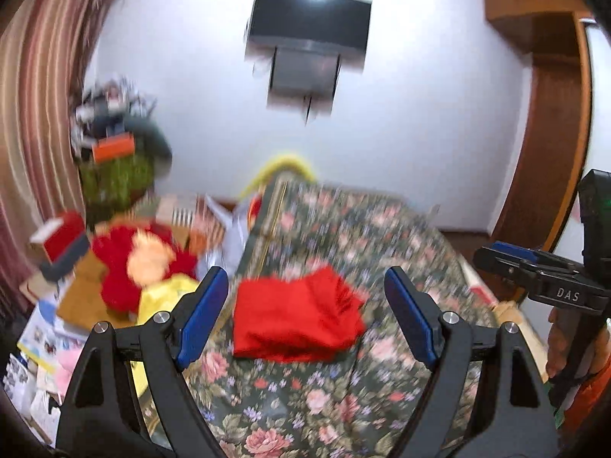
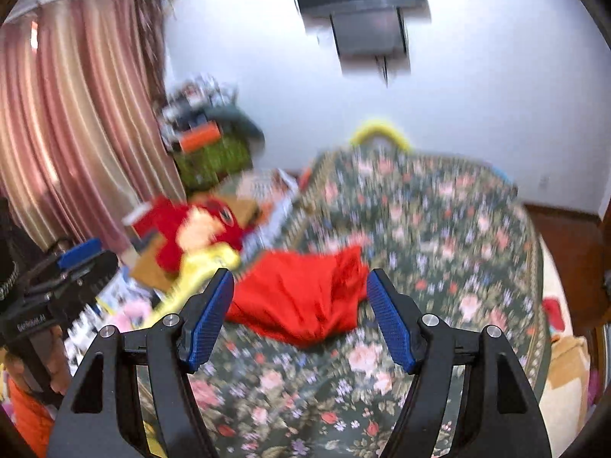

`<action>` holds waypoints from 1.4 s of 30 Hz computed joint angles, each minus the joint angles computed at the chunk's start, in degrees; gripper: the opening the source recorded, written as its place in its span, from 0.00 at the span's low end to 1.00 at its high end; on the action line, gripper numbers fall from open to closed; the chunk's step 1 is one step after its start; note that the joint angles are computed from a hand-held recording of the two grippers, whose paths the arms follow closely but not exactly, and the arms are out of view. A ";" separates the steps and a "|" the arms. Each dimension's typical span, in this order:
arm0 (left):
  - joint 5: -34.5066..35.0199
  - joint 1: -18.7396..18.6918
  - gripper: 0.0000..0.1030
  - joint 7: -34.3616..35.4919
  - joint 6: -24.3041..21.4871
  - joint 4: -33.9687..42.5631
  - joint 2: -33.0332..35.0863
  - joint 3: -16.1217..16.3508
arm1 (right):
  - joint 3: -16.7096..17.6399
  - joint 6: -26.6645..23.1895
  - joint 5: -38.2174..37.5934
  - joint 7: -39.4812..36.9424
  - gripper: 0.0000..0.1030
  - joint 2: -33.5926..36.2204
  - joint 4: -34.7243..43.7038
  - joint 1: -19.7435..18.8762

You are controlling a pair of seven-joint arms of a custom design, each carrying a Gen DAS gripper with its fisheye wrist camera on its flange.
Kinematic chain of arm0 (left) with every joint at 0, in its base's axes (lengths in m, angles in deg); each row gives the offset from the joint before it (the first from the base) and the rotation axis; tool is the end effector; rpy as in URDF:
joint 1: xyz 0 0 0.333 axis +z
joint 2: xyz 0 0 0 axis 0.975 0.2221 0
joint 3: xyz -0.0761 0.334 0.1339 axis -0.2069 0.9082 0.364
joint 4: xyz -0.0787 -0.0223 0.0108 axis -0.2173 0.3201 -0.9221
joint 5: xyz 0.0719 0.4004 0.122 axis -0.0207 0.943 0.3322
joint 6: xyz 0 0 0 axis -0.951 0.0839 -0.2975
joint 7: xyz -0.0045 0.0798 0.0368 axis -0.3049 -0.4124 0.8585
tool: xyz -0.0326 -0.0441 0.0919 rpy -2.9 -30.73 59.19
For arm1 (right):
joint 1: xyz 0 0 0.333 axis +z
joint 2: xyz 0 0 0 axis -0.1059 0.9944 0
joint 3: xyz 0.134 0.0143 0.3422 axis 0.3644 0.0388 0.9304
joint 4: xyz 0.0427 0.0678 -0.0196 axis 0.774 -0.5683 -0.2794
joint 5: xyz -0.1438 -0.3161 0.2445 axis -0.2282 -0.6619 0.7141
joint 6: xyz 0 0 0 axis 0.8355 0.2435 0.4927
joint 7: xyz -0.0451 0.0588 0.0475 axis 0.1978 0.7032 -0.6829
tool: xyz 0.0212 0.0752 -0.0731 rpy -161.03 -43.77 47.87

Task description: Fold large clothes

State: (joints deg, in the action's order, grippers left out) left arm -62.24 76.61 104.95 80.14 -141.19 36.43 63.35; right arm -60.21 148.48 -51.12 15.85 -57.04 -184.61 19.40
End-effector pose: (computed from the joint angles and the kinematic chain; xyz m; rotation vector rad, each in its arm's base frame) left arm 0.4040 -0.1884 0.7346 -1.5044 1.6374 -1.1763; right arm 0.4114 0.0693 0.7549 -1.6840 1.2749 -0.4963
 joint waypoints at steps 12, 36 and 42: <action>1.63 10.40 0.81 -7.86 7.95 -7.83 -18.27 -9.82 | 4.52 15.06 -7.80 6.42 0.67 -12.29 -10.15 0.08; 1.94 9.01 0.99 -11.26 3.61 -11.56 -21.25 -10.60 | 8.56 16.07 -25.06 21.62 1.00 -15.66 -14.60 -6.37; 2.46 8.84 0.99 -11.45 2.98 -11.34 -20.78 -10.55 | 8.24 15.29 -25.74 22.26 1.00 -15.77 -14.58 -5.92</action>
